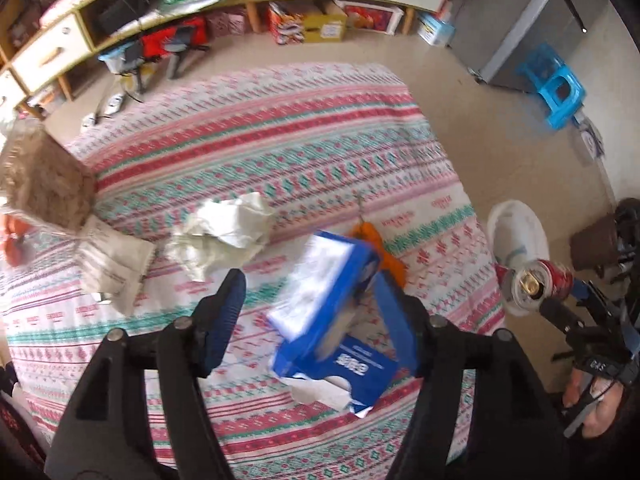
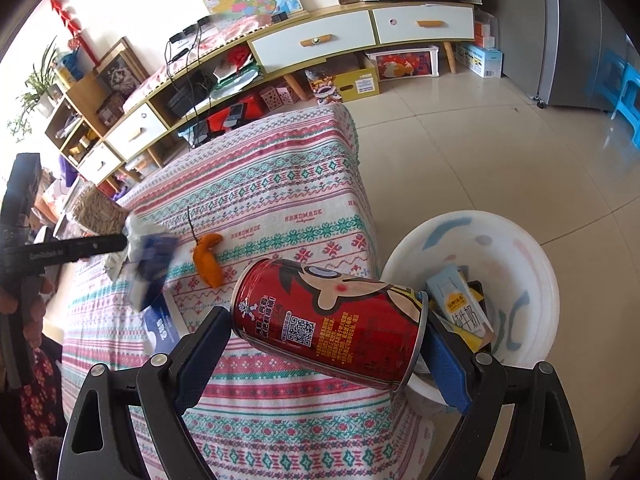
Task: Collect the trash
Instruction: 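Grasp the blue-and-white box with the left tool while the right tool carries the red can over the bucket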
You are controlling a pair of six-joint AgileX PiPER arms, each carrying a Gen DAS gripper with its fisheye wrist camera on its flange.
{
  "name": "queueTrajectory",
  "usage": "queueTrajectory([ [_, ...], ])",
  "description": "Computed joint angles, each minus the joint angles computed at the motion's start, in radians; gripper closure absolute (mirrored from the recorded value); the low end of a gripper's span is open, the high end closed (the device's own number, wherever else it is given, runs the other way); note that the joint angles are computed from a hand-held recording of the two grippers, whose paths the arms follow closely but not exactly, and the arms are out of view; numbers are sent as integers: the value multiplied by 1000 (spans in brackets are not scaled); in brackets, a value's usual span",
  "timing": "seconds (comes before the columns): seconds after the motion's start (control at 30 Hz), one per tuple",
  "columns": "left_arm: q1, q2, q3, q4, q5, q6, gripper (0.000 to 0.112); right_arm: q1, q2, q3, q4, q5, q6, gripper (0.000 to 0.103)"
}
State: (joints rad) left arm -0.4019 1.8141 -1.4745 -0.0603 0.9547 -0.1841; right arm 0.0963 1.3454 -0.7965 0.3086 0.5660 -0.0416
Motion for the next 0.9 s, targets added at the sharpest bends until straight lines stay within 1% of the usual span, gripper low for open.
queueTrajectory([
  [0.1, 9, 5, 2, -12, 6, 9, 44, 5, -4, 5, -4, -2, 3, 11],
  [0.2, -14, 26, 10, -17, -2, 26, 44, -10, 8, -3, 8, 0, -16, 11],
  [0.33, -70, 91, -6, 37, 8, 6, 43, -20, 12, -2, 15, -1, -25, 11],
  [0.4, -87, 135, -27, 69, 27, -16, 43, -26, 11, 0, 18, 0, -33, 11],
  [0.47, -90, 164, -37, 92, 29, -35, 43, -30, 10, 2, 18, 1, -33, 11],
  [0.6, -70, 186, -21, 93, -6, -58, 43, -51, 6, 6, 28, 6, -50, 11],
  [0.7, -50, 166, 30, 66, -65, -63, 43, -61, 0, 9, 38, 11, -62, 11],
  [0.73, -47, 161, 42, 59, -78, -62, 45, -62, -1, 9, 39, 12, -65, 11],
  [0.8, -38, 136, 73, 32, -116, -38, 62, -63, -1, 9, 45, 13, -71, 11],
  [0.83, -42, 124, 79, 40, -123, -42, 68, -60, -1, 8, 45, 13, -69, 11],
  [0.9, -52, 102, 82, 54, -121, -47, 84, -54, -6, 9, 44, 13, -68, 11],
])
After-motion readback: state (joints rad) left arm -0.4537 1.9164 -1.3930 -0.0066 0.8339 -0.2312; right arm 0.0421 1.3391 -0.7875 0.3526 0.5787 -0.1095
